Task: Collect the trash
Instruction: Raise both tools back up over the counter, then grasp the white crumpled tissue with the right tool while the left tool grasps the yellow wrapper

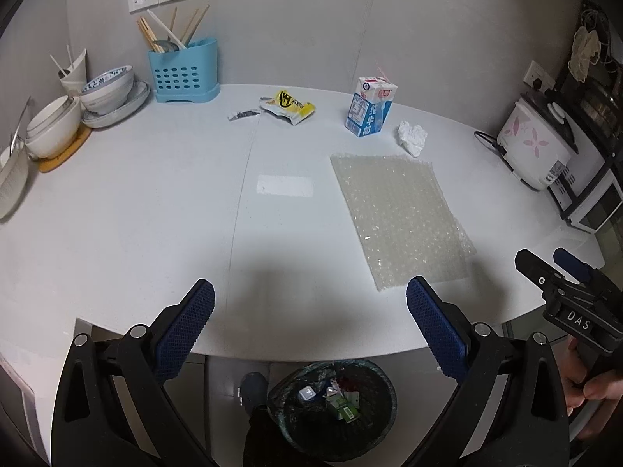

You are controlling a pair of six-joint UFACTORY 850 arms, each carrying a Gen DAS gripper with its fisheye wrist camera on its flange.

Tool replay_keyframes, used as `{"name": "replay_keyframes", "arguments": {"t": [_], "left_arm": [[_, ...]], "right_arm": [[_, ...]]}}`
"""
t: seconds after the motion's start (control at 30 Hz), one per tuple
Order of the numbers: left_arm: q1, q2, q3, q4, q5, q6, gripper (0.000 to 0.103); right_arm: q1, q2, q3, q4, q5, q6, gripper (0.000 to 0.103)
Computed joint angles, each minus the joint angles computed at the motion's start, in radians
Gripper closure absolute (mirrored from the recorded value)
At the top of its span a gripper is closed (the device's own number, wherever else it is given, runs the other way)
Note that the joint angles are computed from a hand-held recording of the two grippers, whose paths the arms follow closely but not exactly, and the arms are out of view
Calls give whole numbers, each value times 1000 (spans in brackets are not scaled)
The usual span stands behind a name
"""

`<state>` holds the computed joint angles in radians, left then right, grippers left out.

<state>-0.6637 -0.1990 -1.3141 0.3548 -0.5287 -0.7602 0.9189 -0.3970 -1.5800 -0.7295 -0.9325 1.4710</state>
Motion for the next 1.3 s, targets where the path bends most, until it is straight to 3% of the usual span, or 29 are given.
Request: {"name": "replay_keyframes", "arguments": {"t": [0.5,0.87,1.07,1.3], "left_arm": [[89,-137,-207,-82,-33,154,6],[167,-293,-389,-192,-68,301,6],[202,-418,-550,-264,-109,401,6],[232,-628,-844,-337,-209,514,6]], "right_arm": [[-78,-151,-278,41,-39,-162,8],[-135,-338,-543,110,-77,-284,8],[-174,-456,-719,157,-121,-350,8],[-228,-639,-1005,208,-242,-437,8]]}}
